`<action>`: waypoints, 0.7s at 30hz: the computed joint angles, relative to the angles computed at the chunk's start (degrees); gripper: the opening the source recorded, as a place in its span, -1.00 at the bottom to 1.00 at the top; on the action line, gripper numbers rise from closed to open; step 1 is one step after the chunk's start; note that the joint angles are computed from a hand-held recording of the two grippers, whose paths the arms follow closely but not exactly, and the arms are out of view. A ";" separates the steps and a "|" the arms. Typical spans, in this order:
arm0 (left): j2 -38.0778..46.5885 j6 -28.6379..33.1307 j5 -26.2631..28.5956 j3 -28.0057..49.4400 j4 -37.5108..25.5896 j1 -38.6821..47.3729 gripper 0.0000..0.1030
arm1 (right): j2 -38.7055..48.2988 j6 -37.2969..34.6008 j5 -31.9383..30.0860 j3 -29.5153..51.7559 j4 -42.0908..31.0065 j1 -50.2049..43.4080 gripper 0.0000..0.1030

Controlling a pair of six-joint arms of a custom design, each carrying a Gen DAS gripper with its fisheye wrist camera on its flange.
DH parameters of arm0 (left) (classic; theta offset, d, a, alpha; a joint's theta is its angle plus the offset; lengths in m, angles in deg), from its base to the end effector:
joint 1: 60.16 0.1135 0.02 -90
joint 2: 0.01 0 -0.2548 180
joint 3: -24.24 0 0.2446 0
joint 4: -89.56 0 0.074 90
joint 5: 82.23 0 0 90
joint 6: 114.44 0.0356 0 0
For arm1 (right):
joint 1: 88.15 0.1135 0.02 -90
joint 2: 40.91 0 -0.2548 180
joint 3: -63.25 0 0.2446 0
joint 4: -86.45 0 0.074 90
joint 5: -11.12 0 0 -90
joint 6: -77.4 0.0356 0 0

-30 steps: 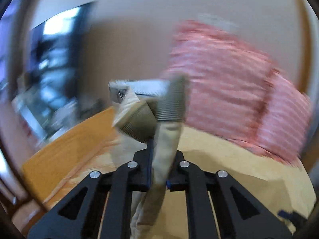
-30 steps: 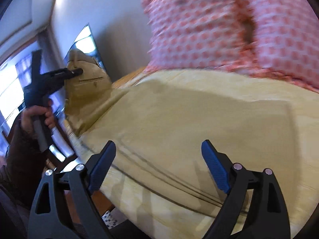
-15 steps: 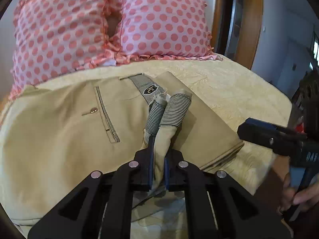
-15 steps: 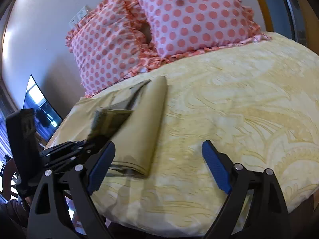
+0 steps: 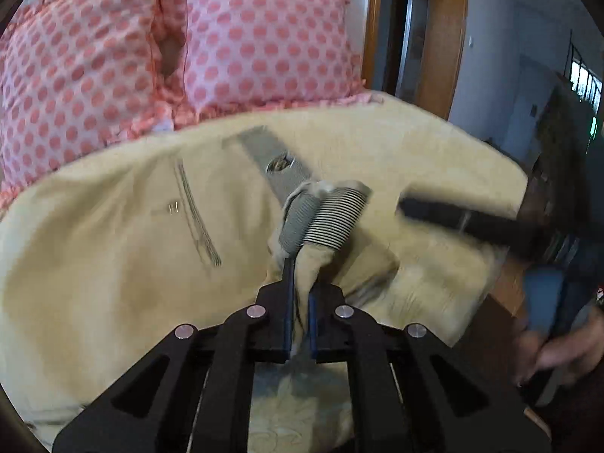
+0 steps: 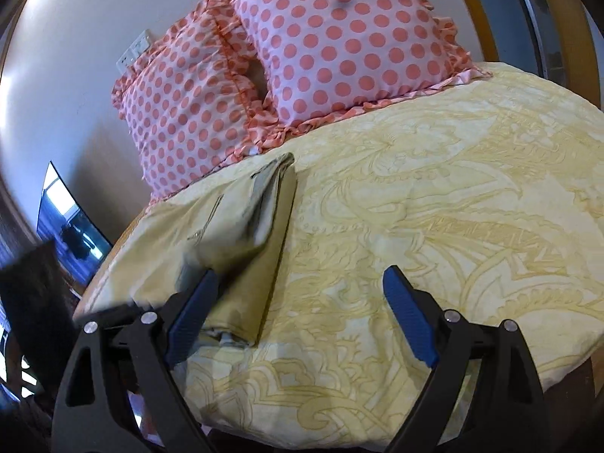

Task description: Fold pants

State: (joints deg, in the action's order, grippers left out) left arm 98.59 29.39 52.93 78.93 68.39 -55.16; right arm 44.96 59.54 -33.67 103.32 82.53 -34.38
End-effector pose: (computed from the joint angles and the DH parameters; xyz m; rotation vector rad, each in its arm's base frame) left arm 0.2772 -0.0011 0.1059 1.1565 2.0304 -0.5904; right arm 0.1600 0.1756 0.1167 0.6604 2.0486 0.2922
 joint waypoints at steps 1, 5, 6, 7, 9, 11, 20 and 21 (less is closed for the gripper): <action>0.05 0.32 1.05 -0.21 -0.03 0.81 -0.84 | -0.49 -0.21 0.15 0.10 -0.33 -0.15 0.73; 1.23 10.10 4.74 4.04 -13.59 4.75 -0.32 | -2.27 -4.97 -0.02 1.05 1.54 -1.50 0.74; 1.76 12.97 5.22 5.35 -17.16 5.83 0.24 | -2.33 -7.48 -0.73 1.54 3.45 -2.12 0.74; 1.73 17.14 6.44 6.71 -21.91 8.70 0.49 | -2.17 -9.00 -1.30 2.12 4.36 -2.49 0.74; 1.82 22.70 9.38 9.76 -28.51 13.24 0.61 | -0.93 -12.97 -2.92 4.12 6.50 -3.16 0.74; 2.42 20.97 12.26 13.93 -29.73 17.21 0.72 | 2.58 -18.95 -7.94 7.97 9.46 -4.82 0.78; 16.28 -10.58 -1.76 26.94 -7.47 16.07 0.85 | 20.14 -22.20 -24.30 24.87 2.93 -9.73 0.81; 17.84 -8.83 -2.88 28.27 -10.26 16.35 0.85 | 20.14 -22.98 -22.72 23.77 4.60 -8.67 0.80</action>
